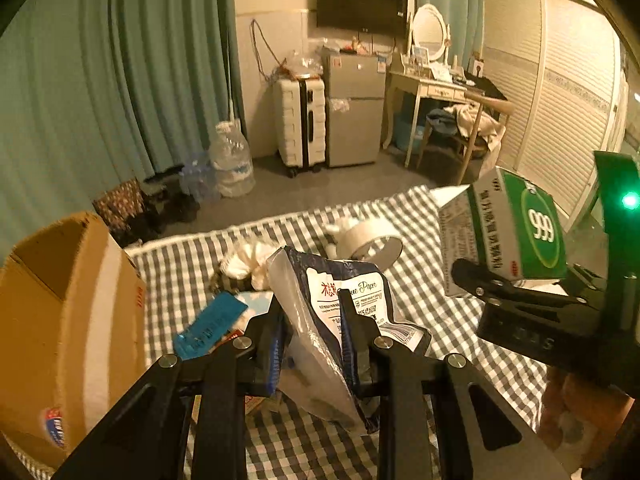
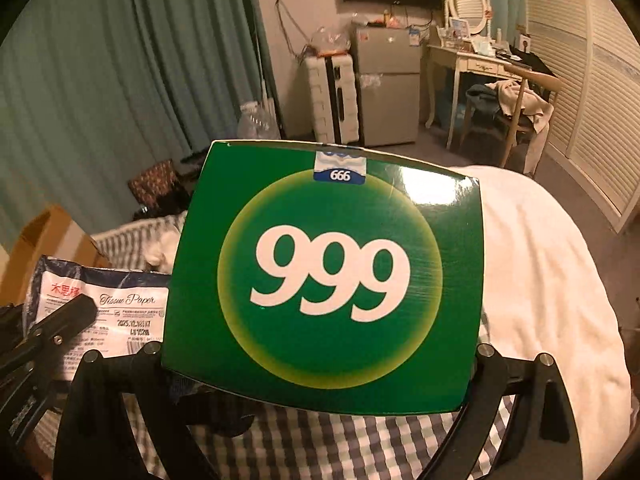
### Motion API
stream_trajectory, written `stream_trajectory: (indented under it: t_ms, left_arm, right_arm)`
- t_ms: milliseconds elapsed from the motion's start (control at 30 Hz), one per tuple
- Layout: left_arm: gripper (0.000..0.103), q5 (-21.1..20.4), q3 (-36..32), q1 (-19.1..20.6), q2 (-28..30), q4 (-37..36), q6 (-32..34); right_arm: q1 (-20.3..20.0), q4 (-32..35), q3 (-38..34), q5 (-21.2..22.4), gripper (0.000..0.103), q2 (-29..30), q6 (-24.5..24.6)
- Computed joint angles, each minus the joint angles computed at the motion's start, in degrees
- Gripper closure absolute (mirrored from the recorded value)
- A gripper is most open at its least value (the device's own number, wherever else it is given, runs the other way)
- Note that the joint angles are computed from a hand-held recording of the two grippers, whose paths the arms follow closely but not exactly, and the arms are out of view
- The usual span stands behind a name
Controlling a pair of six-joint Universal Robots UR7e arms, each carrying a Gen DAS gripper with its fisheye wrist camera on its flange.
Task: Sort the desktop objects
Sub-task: 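Carry the green medicine box and tissue pack over the cardboard box with both tools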
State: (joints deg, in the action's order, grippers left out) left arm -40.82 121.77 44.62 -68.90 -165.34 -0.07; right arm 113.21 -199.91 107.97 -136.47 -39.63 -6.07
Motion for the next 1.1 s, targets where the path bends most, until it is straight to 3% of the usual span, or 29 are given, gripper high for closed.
stream_trajectory:
  t_ms: [333, 500, 600, 967, 1100]
  left_arm:
    - [0.079, 5.24, 2.96, -6.22, -3.59, -4.59, 1.43]
    - [0.079, 7.13, 4.16, -8.9, -5.0, -6.19, 1.71]
    - [0.079, 7.69, 4.56, -9.63, -5.4, -6.49, 1.61]
    - [0.079, 9.36, 4.95, -8.97, -6.3, -9.41, 2.99]
    - [0.079, 10.43, 5.73, -9.05, -8.28, -10.52, 3.44]
  right_arm:
    - [5.28, -9.84, 3.44, -1.53, 0.009, -3.74, -6.37]
    - [9.71, -18.61, 4.11, -4.28, 0.009, -3.35, -13.43]
    - [11.42, -20.3, 4.48, -4.51, 0.009, -3.45, -14.4]
    - [11.67, -20.68, 4.38, -4.62, 0.008, -4.07, -11.4]
    - [11.07, -16.64, 4.3, -4.17, 0.008, -5.08, -7.43]
